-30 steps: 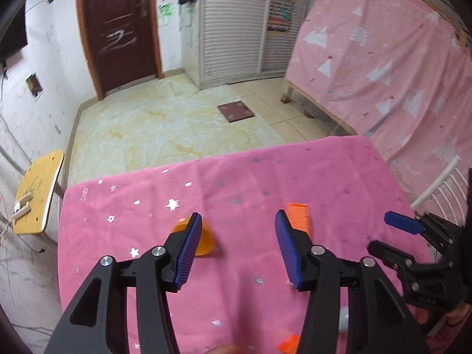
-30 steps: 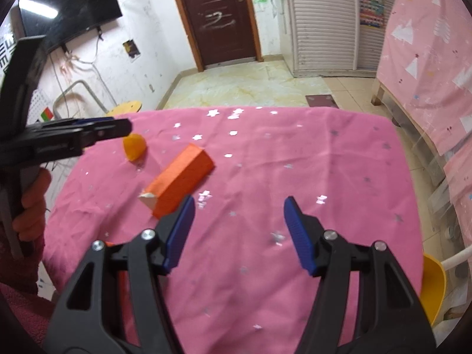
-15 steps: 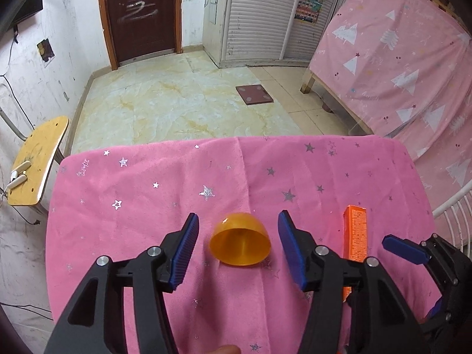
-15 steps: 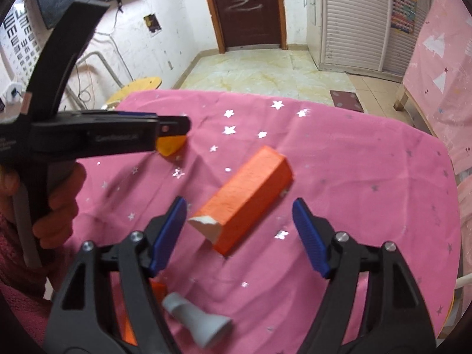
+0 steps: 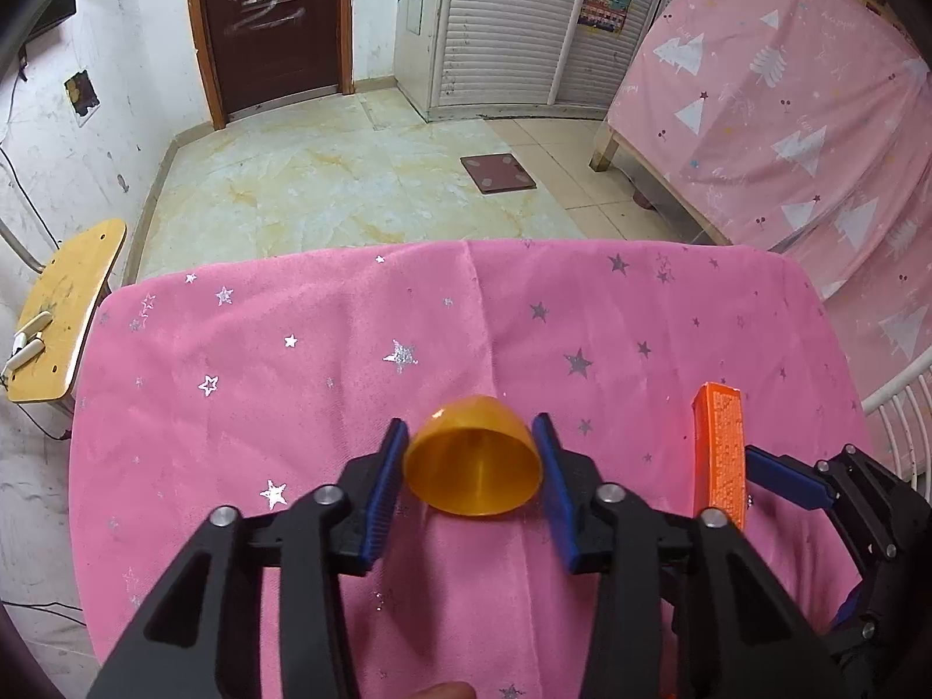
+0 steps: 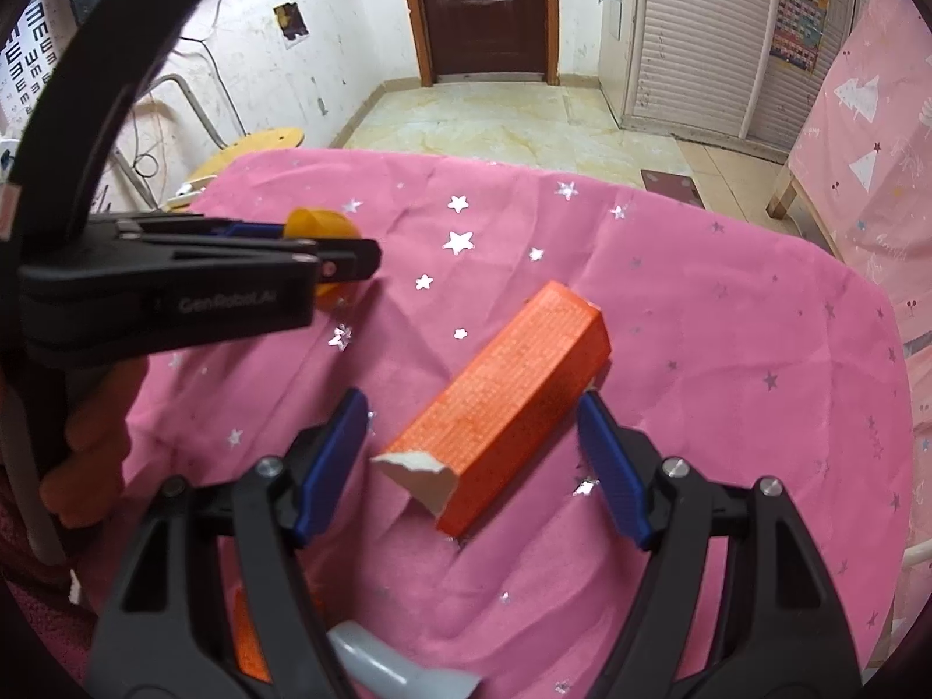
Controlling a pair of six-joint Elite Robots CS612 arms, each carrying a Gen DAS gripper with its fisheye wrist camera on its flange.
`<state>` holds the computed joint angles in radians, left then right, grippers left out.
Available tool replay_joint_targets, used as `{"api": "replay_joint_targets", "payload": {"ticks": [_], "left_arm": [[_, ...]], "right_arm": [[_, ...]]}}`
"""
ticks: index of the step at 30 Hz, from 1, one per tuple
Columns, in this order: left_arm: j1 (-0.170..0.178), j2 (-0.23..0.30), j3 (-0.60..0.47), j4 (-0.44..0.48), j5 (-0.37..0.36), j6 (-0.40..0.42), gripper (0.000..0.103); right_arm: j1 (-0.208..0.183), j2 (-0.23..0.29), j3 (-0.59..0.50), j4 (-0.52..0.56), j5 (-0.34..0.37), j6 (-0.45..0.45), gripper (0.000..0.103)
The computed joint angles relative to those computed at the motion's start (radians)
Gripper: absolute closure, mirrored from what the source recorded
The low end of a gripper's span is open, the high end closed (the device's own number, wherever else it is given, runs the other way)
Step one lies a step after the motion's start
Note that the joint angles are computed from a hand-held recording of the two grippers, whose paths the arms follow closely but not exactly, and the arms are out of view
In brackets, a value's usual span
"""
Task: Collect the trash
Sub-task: 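Grasp the orange cup with the left tool while the right tool grasps the orange box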
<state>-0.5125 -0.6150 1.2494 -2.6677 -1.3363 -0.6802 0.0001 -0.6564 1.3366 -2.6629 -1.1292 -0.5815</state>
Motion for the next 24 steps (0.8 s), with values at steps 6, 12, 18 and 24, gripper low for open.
{"api": "replay_joint_targets", "payload": {"ticks": [6, 12, 18, 24], "left_arm": [[-0.008, -0.004, 0.005, -0.006, 0.012, 0.003, 0.07], [-0.014, -0.028, 0.043, -0.046, 0.04, -0.016, 0.07], [-0.016, -0.043, 0.061, -0.032, 0.051, -0.053, 0.07], [-0.021, -0.052, 0.071, -0.027, 0.064, -0.064, 0.07]], "right_arm": [[0.014, 0.014, -0.022, -0.008, -0.029, 0.025, 0.032], [0.016, 0.018, -0.025, -0.022, -0.045, 0.024, 0.038], [0.008, 0.014, -0.012, -0.041, -0.04, 0.02, 0.053], [-0.002, 0.003, 0.008, -0.052, -0.047, 0.005, 0.072]]}}
